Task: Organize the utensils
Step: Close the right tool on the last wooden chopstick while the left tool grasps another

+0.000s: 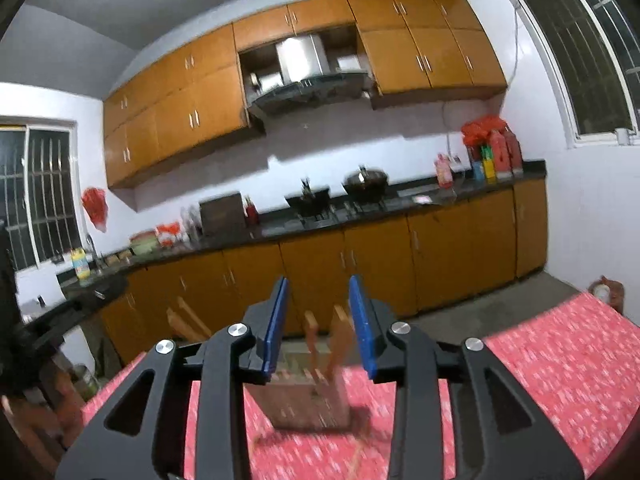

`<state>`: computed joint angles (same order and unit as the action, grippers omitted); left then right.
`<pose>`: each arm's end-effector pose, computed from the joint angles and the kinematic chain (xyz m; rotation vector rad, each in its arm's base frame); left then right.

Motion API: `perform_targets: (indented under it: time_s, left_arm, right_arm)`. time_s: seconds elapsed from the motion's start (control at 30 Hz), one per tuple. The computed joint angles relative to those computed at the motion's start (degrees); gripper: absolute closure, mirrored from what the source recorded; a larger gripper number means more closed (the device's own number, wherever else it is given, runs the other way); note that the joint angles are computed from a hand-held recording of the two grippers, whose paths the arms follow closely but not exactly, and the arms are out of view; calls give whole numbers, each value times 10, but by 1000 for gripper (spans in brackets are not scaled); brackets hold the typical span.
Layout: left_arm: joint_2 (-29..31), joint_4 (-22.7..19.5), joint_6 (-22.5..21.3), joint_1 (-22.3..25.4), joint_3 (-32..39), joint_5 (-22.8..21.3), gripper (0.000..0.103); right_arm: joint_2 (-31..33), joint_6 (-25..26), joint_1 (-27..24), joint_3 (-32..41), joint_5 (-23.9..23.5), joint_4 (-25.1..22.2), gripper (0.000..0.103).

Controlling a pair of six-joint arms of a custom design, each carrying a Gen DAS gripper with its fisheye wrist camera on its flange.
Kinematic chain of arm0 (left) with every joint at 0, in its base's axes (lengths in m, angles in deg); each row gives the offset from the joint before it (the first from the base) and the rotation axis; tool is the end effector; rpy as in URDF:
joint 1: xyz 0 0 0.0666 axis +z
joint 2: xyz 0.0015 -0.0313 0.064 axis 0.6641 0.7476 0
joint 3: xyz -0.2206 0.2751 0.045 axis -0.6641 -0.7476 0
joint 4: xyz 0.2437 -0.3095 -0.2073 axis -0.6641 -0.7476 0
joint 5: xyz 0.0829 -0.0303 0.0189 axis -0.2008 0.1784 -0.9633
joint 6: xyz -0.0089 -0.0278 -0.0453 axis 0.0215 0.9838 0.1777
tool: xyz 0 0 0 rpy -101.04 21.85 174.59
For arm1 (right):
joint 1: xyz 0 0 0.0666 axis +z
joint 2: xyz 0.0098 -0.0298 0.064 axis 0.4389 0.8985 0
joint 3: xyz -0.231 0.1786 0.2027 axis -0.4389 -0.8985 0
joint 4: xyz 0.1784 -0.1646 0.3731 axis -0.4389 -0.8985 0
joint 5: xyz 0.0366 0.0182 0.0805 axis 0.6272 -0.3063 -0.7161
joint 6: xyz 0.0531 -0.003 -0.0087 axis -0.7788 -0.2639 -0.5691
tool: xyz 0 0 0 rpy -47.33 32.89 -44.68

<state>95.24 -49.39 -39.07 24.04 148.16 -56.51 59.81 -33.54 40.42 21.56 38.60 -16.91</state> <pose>0.5776 -0.1782 0.6340 -0.0897 1.7874 -0.3100 0.5571 0.1402 0.6078 0.0400 1.7707 0.3142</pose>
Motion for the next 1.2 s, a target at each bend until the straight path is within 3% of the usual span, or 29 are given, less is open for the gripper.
perform_targets:
  time_s: [0.13, 0.3, 0.47, 0.57, 0.63, 0.67, 0.7, 0.93, 1.07, 1.1, 1.17, 1.2]
  left_arm:
    - [-38, -45, -6, 2, -79, -8, 74]
    - [-34, -146, 5, 4, -130, 10, 74]
    - [-41, -175, 16, -1, -179, 26, 74]
    - [-44, -182, 16, -5, -194, 34, 74]
    - [-39, -189, 19, -10, -188, 34, 74]
    - [-39, -189, 19, -12, -190, 37, 74]
    - [-41, -188, 18, -12, -195, 38, 74]
    - [-20, -205, 8, -22, -177, 40, 74]
    - [-2, -226, 0, -29, -159, 24, 74]
    - [2, -231, -3, -31, -156, 19, 76]
    - [7, -233, -13, -37, -153, -6, 93]
    - [10, -238, -17, -37, -149, -12, 95]
  right_arm:
    - [7, -10, -5, -29, -13, -95, 70]
    - [40, -26, 6, -44, -54, -208, 70]
    - [58, -10, 31, -55, -50, -252, 70]
    - [55, -4, 40, -72, -32, -253, 70]
    - [54, 2, 46, -78, 0, -242, 81]
    - [52, -1, 45, -82, 4, -239, 92]
    - [49, -10, 41, -89, -1, -235, 95]
    - [44, -73, 7, -90, 19, -249, 95]
    - [39, -84, -4, -94, 11, -252, 95]
    - [39, -83, -6, -95, 8, -251, 95]
    - [41, -79, -7, -92, 5, -250, 95]
    - [41, -76, -7, -92, 4, -250, 95]
